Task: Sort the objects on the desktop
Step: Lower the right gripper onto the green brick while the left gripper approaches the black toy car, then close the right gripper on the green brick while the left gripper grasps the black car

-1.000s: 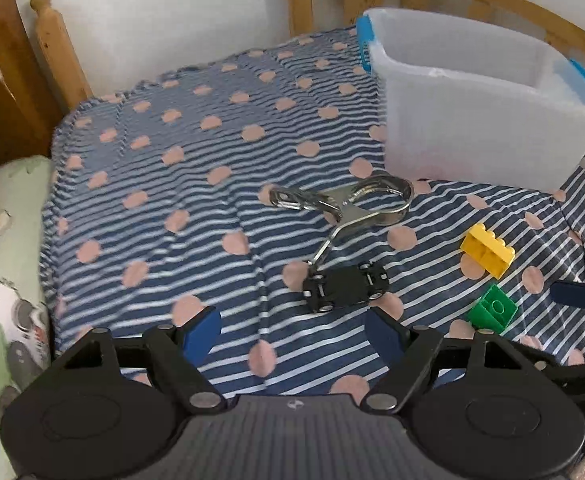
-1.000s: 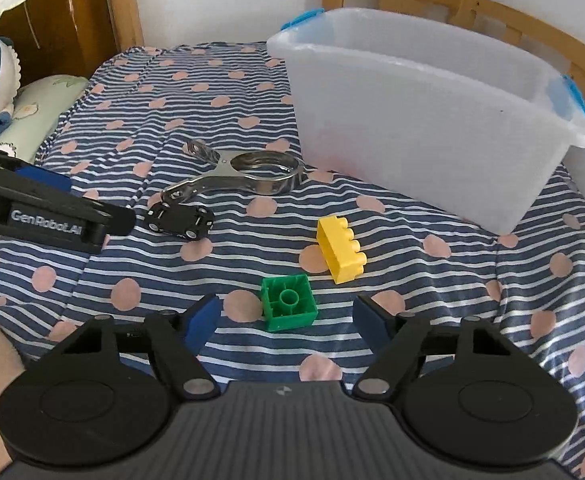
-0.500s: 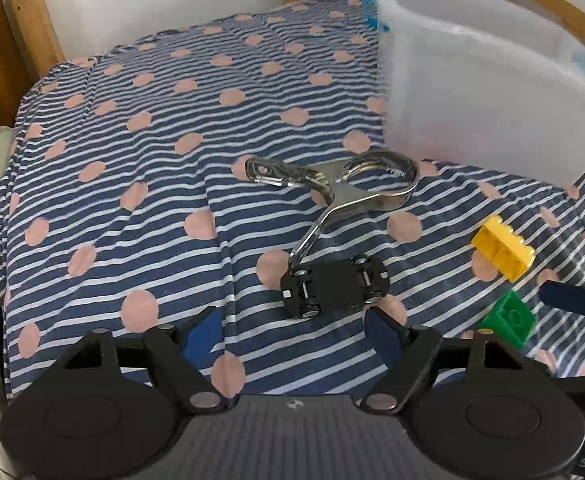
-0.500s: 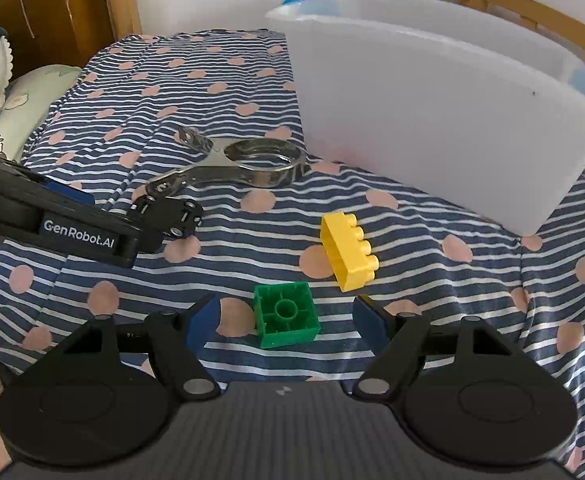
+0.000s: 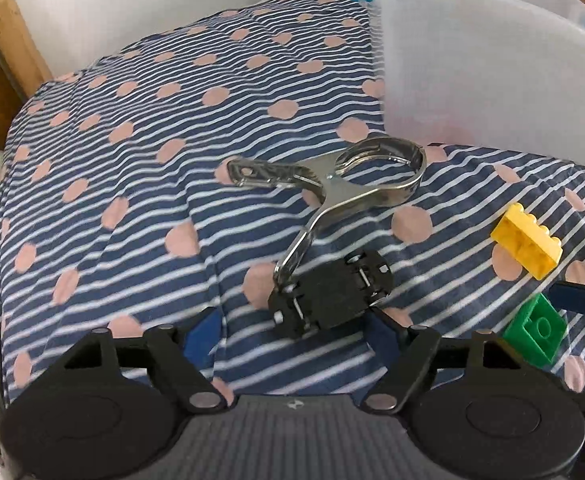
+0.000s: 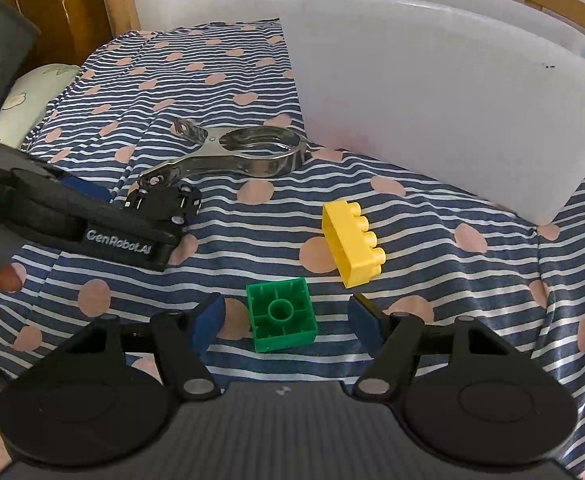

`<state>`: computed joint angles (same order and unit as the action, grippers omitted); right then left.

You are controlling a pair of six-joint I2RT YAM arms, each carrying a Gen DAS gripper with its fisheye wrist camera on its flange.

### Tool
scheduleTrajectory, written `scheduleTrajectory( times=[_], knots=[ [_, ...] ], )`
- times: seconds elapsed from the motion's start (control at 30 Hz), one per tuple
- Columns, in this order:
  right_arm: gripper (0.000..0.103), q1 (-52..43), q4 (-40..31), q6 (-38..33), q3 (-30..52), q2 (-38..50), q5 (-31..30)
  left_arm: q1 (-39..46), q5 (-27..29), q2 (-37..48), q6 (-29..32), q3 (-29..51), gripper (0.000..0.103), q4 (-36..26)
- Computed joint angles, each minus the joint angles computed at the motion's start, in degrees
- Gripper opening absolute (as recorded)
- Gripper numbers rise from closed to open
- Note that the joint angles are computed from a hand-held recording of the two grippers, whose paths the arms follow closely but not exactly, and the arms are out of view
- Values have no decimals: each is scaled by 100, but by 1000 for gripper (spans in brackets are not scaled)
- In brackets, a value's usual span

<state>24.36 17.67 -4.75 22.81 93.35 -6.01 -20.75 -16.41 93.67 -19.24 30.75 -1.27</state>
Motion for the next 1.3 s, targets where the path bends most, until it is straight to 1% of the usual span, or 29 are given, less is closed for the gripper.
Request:
scheduleTrajectory(
  times=[0.1, 0.2, 0.33, 0.47, 0.53, 0.6, 0.63, 0.7, 0.73, 0.77, 0.87, 0.97, 1.03, 1.07, 1.1, 1.13, 1.2, 1.3],
  knots=[
    [71, 7, 32, -6, -12, 15, 7, 124, 123, 90, 354, 91, 82, 121],
    [70, -6, 38, -6, -10, 33, 0, 222, 292, 147, 604, 183, 82, 74],
    [61, -24, 20, -54, -26, 9, 7, 10, 180, -76, 323, 20, 80, -54],
    [53, -42, -18, -52, -59, -49, 5, -450, -174, -318, 9, -226, 69, -91],
    [51, -52, -87, -49, -78, -119, -3, -615, -267, -394, -110, -251, 64, -173],
    [47, -66, -135, -51, -90, -163, -15, -695, -274, -442, -167, -276, 57, -188],
    [42, -82, -168, -67, -78, -168, -44, -678, -234, -460, -170, -290, 56, -175],
    [34, -105, -236, -83, -62, -195, -101, -547, -94, -495, -128, -312, 49, -142],
    [34, -101, -255, -80, -66, -212, -97, -513, -67, -515, -117, -300, 47, -172],
    [34, -94, -287, -81, -68, -239, -88, -502, -84, -514, -91, -274, 41, -208],
    [34, -31, -416, -80, -32, -292, -4, -510, -142, -422, -107, -184, 38, -255],
    [34, -4, -462, -9, -4, -280, 25, -549, -230, -322, -144, -99, 38, -279],
    [34, 6, -465, -5, 1, -276, 24, -608, -423, -202, -80, -48, 41, -206],
    [34, -1, -468, 3, 4, -275, 16, -667, -528, -121, -78, 10, 47, -213],
    [34, -3, -466, 8, 11, -263, 12, -717, -613, -33, -69, 77, 51, -222],
    [34, -5, -461, 10, 16, -249, 8, -754, -672, 34, -54, 139, 52, -227],
    [34, -13, -447, 1, 19, -230, 1, -803, -740, 128, -12, 254, 57, -226],
    [34, -20, -433, 6, 30, -201, -15, -819, -792, 328, 88, 458, 61, -235]
  ],
)
